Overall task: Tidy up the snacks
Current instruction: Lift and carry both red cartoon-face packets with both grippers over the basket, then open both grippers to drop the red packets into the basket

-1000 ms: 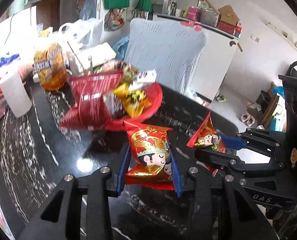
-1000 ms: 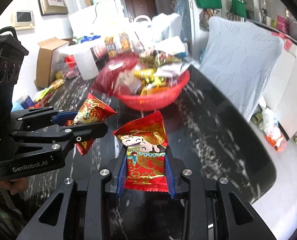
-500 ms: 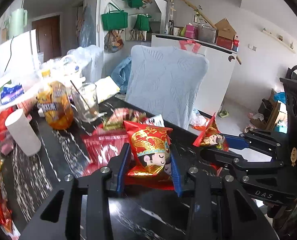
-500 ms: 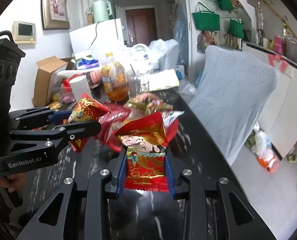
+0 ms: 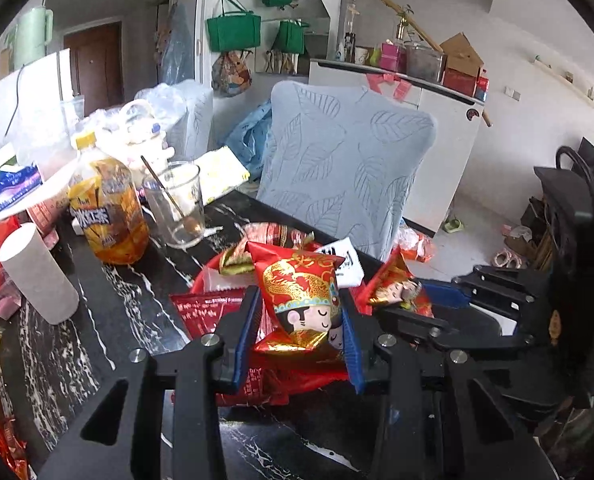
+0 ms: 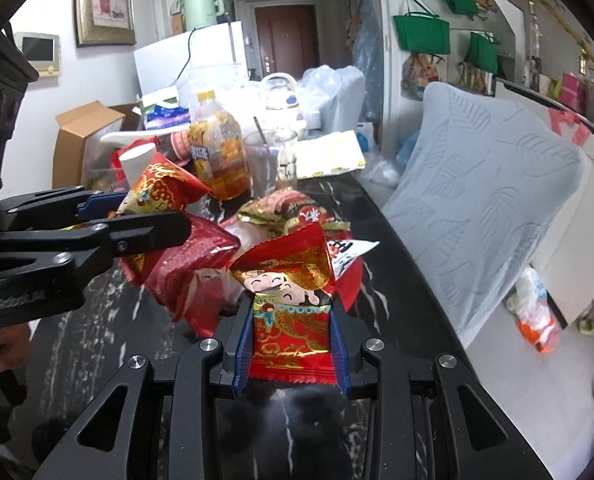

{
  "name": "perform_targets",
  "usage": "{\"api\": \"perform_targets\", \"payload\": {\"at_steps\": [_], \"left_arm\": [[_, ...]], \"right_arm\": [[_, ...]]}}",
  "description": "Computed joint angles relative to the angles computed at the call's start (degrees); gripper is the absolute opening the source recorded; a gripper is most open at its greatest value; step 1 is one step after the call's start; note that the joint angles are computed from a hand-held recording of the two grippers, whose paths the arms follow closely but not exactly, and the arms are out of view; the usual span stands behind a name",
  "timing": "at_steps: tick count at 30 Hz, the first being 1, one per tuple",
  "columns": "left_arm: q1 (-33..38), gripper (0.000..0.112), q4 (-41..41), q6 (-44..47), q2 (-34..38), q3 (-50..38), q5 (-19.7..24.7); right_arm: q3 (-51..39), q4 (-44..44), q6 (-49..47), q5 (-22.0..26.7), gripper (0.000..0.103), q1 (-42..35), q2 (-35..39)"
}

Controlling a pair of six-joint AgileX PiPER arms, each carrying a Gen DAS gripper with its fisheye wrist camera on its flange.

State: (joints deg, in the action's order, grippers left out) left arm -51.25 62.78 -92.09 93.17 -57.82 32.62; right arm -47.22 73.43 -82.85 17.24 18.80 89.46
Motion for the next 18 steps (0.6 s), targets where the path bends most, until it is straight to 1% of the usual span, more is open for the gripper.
{"api": "perform_targets", "payload": {"at_steps": [3, 11, 15, 18], "left_arm": [[0.4, 0.037, 0.3, -0.4, 0.9, 0.1, -1.2], [1.5, 0.037, -1.3, 2.5, 5.4, -2.3, -2.8], [0.7, 0.037, -0.6, 3.3, 7.1, -4.0, -0.6], [0.3, 0.037, 0.1, 3.1, 7.6, -4.2, -0.1]], "right_arm": [[-0.6, 3.4, -3.7, -1.3, 0.032, 0.7, 2.1], [-1.5, 4.6, -4.7, -0.6, 0.033, -1.1, 4.1], [-1.5, 4.3, -4.3, 0.0, 0.033, -2.0, 4.7], [-1.5, 4.1, -4.0, 0.3, 0.033, -2.4, 5.4]]}}
